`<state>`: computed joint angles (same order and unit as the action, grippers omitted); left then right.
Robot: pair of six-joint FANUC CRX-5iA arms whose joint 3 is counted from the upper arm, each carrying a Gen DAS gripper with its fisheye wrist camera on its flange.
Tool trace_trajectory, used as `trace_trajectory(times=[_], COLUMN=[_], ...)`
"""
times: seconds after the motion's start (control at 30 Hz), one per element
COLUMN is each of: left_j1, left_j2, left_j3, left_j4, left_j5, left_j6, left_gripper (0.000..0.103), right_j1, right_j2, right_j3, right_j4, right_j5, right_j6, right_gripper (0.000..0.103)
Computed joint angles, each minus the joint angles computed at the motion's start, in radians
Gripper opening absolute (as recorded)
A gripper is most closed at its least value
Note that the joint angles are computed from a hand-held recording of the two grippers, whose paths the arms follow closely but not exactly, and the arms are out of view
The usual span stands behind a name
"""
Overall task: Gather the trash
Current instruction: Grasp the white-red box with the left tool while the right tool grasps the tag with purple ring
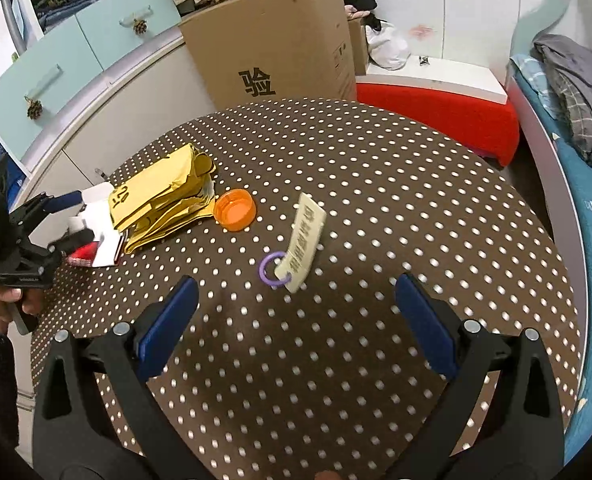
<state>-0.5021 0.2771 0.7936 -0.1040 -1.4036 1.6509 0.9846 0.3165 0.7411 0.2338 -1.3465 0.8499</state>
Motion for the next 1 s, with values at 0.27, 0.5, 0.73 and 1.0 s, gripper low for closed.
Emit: trace_trajectory(times=[0.27, 0.5, 0.73, 1.0], left_j1=[-0.005, -0.1, -0.177, -0.241], left_j2=[-0.073, -0.119, -0.13, -0.103], left_j3=[-0.13, -0.168, -0.167, -0.125], left_j4=[0.096, 0.031, -0.027, -0.064], left_j5=[0.075, 0.113, 0.133, 0.137], left_j6=[0.052, 0.219, 0.354, 0.437], left_gripper=[0.044, 0.027, 0.018, 0.013], right_j1=[0.049, 0.036, 0.049, 0.058], right_j2=[0.073, 0.035, -0.065, -0.187], right_j3=[0.041, 0.011, -0.115, -0.249], right_j4=[0.125, 0.074, 0.044, 0.054], right_j5=[-0.031, -0.005, 0.063, 0.116], right_j6=[0.071, 0.088, 0.07, 0.035], right_gripper=[0.059, 0.022, 0.022, 0.022])
